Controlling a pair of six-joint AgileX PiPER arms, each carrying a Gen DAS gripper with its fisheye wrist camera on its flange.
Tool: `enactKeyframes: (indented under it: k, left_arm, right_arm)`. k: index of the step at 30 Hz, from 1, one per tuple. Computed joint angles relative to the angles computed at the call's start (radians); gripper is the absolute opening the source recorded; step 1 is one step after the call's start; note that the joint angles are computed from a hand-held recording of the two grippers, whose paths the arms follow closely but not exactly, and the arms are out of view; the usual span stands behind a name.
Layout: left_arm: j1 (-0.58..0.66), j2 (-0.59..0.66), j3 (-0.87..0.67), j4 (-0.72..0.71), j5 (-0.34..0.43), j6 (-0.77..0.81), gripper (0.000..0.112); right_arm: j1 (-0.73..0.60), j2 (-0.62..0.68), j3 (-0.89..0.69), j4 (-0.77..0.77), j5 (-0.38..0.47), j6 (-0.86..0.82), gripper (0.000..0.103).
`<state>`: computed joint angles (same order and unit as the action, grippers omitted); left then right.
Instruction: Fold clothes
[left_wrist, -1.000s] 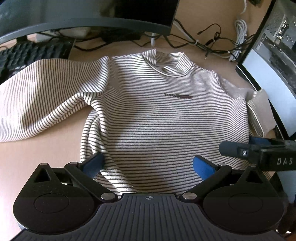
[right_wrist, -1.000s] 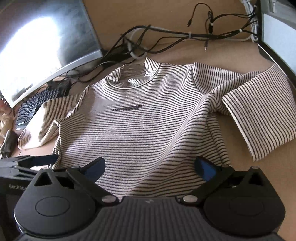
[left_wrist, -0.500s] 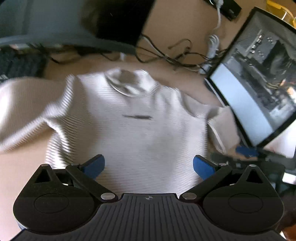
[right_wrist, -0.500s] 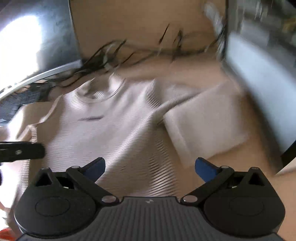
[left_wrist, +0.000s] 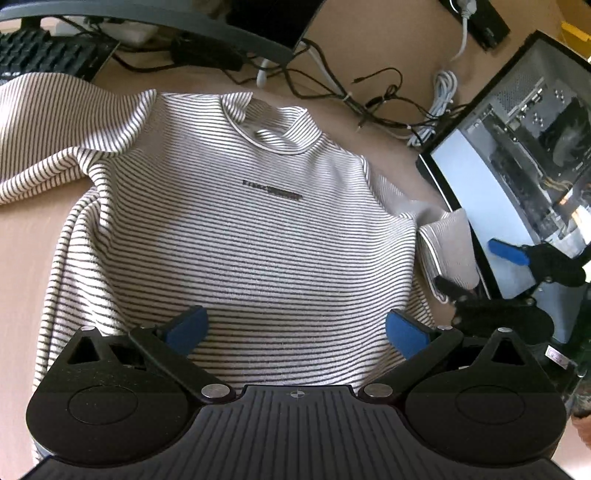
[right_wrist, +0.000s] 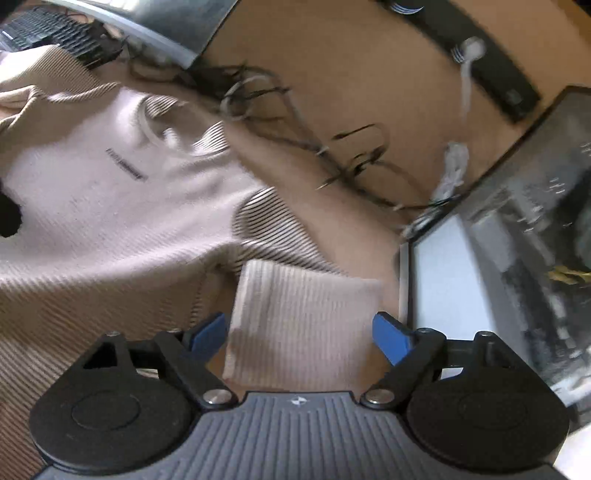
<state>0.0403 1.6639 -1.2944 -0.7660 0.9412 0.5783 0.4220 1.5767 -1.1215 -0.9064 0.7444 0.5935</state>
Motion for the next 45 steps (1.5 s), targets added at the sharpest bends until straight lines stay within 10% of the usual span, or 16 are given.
enactKeyframes:
  k: [5, 8, 10, 20, 45]
  left_arm:
    - [0.0, -0.008, 0.013, 0.002, -0.013, 0.014, 0.103]
    - [0.006, -0.008, 0.018, -0.008, -0.011, 0.03, 0.103]
    - [0.013, -0.007, 0.02, -0.021, -0.008, 0.043, 0.103]
    - [0.021, -0.014, 0.034, -0.037, -0.007, 0.072, 0.103]
    - [0.226, -0.141, 0.12, -0.12, 0.112, 0.106, 0.103]
  right_arm:
    - [0.014, 0.056, 0.003, -0.036, 0.001, 0.067, 0.084]
    - [-0.017, 0.098, -0.034, -0.017, 0.026, 0.059, 0.024]
    - [-0.06, 0.09, -0.077, 0.037, 0.044, 0.051, 0.005]
    - [-0.199, -0.016, -0.453, 0.191, 0.107, 0.089, 0.004]
    - [-0.041, 0.186, -0.84, 0.375, 0.15, -0.04, 0.004]
